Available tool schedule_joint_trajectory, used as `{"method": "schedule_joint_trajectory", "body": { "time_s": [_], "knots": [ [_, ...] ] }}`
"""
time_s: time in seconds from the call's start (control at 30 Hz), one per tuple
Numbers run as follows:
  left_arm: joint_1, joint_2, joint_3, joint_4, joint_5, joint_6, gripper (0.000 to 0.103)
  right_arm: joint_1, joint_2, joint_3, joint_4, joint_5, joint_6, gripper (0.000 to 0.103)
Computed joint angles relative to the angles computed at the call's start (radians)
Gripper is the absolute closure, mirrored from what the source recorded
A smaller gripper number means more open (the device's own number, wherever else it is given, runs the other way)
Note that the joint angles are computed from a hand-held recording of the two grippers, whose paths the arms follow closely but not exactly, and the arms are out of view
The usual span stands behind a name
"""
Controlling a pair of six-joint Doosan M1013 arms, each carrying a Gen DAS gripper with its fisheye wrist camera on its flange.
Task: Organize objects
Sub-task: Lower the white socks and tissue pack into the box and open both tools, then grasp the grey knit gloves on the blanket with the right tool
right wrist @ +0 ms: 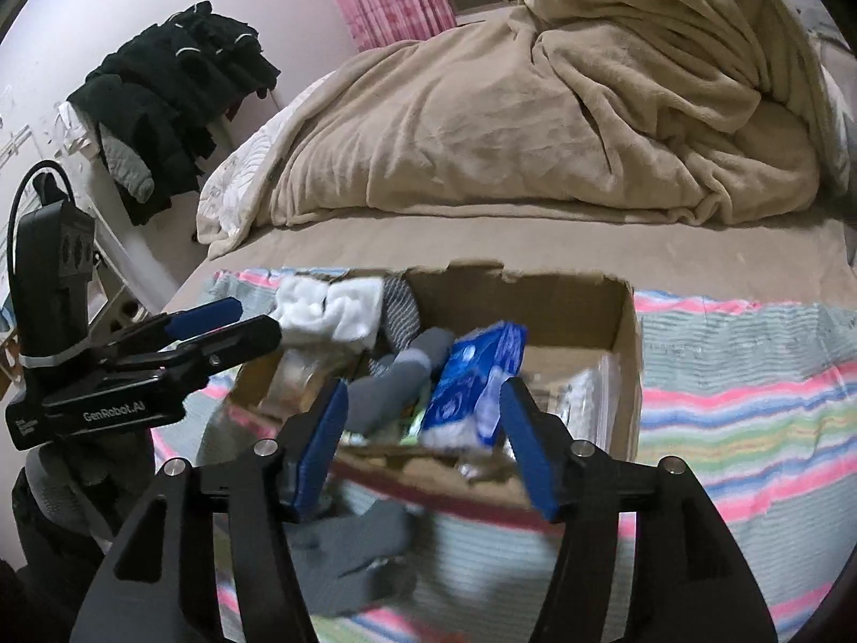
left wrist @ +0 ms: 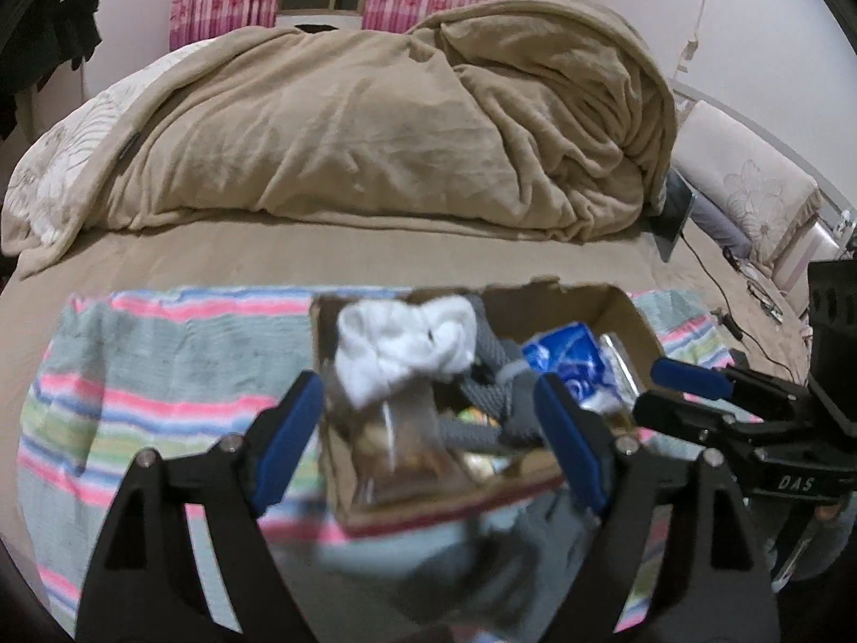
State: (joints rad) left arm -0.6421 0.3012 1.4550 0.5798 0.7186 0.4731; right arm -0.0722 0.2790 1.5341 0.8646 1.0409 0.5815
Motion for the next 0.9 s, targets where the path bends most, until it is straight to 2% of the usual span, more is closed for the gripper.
{"method": "schedule_joint_trajectory", "body": {
  "time_s": [0.23,0.6,0.9],
  "knots": [
    [-0.038,-0.044,0.053,0.036,0.047,-0.074,0.021,-0.010,-0.037,0.046,-0.014,0.012,-0.016,0.041],
    [-0.096,-0.099,0.128,0.078,0.077,-0.162,0.020,0.002,-0.082,0.111,-0.053,0.000,-0.049,0.041],
    [-0.099,-0.118,0.190,0.048,0.077,-0.208,0.020,0.055,-0.094,0.159,-0.114,-0.008,-0.061,0.041]
  ]
}}
